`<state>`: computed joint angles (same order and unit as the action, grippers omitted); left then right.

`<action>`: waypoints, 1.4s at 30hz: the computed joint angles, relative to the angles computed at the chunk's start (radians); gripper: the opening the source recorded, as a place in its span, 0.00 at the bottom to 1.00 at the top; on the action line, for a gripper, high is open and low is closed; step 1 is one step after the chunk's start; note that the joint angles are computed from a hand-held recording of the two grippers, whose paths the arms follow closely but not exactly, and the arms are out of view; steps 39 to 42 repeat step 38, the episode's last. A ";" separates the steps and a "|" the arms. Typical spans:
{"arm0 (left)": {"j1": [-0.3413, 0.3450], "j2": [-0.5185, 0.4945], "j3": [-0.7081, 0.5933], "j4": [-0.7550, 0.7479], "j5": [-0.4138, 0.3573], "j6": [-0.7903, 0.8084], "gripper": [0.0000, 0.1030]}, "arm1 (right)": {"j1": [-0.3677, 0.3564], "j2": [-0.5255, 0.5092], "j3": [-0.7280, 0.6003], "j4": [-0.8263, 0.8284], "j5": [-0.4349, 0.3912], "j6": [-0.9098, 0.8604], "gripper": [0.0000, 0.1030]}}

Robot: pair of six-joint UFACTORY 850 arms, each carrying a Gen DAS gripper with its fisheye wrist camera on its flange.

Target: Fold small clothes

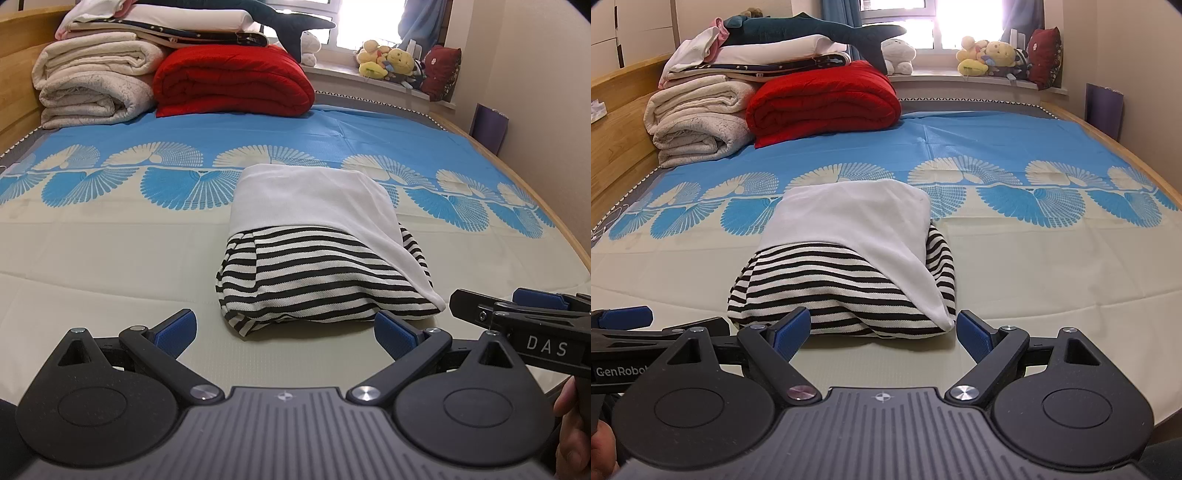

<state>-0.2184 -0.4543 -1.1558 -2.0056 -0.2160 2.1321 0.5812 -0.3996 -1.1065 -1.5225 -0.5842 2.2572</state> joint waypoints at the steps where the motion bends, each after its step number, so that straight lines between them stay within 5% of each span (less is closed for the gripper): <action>1: 0.000 0.000 0.000 0.001 0.001 -0.002 0.99 | 0.000 0.000 0.000 -0.001 0.000 0.000 0.84; 42: -0.014 -0.001 0.004 -0.040 0.018 0.015 0.99 | 0.000 -0.001 -0.004 0.010 0.001 -0.009 0.82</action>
